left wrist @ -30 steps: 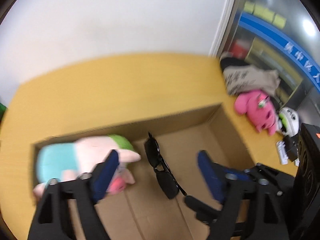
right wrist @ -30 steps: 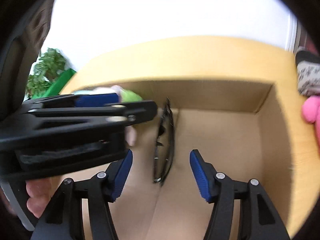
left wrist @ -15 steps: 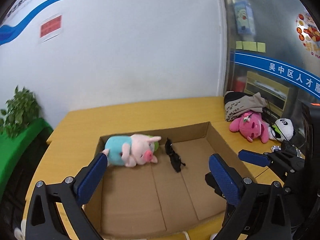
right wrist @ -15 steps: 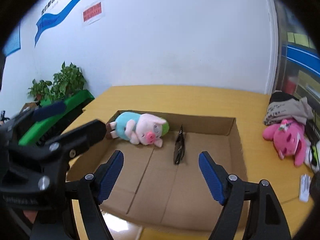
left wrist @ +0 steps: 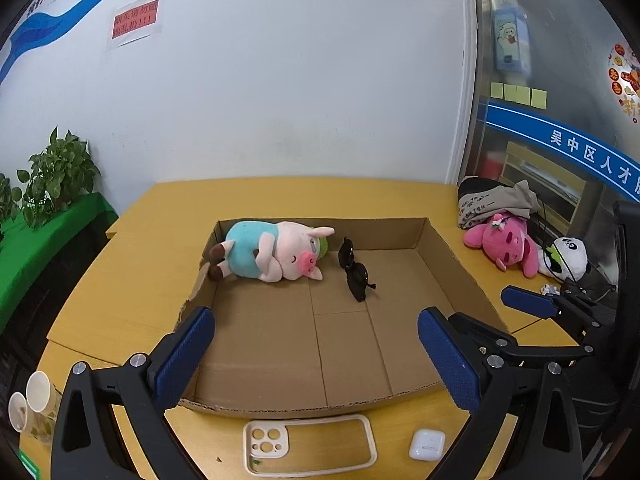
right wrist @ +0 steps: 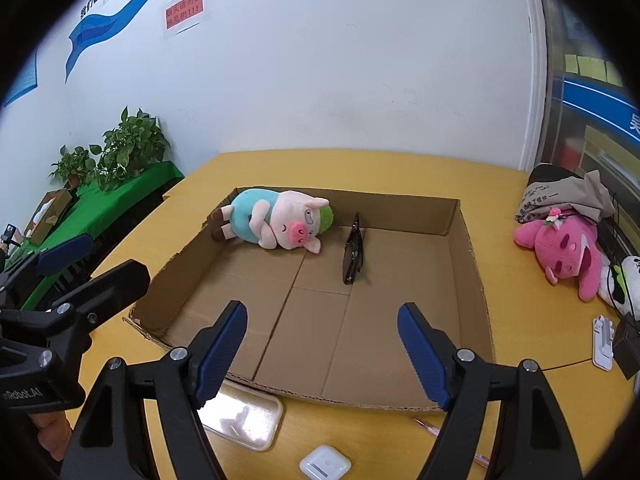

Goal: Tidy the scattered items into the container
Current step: 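Raise the left tool out of the box, then lower the right tool toward the pink pen on the table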

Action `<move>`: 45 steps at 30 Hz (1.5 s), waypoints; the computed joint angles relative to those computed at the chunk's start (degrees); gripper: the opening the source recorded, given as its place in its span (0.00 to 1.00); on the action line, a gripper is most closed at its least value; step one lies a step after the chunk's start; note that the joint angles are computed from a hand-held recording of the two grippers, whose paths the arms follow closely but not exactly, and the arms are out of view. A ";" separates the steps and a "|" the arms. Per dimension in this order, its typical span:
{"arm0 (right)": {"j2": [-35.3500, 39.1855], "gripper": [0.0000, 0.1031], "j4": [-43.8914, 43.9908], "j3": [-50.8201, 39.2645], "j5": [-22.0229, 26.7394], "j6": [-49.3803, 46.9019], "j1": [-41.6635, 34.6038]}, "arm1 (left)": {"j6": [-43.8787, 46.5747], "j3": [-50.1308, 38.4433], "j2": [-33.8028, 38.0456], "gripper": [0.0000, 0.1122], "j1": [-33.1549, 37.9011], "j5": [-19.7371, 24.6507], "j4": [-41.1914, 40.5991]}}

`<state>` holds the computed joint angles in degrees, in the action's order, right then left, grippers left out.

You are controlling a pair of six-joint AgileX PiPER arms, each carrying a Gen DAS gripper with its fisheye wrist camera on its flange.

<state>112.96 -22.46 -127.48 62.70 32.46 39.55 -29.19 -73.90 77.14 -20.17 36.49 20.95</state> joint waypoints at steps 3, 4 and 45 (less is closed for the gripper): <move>-1.57 0.75 -0.59 3.68 -1.26 0.80 -0.57 | 0.03 0.80 0.12 0.92 -0.31 -0.32 -0.80; -2.04 0.75 -0.67 4.82 -1.51 1.01 -0.80 | 0.28 0.83 0.30 0.92 -0.21 -0.34 -1.30; -6.98 0.75 8.01 18.61 -12.78 -0.32 -4.08 | 15.33 5.42 2.95 0.92 7.89 -1.16 -17.59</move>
<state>105.98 -14.44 -108.88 49.92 32.14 35.47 -13.86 -68.47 80.08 -12.27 35.33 3.36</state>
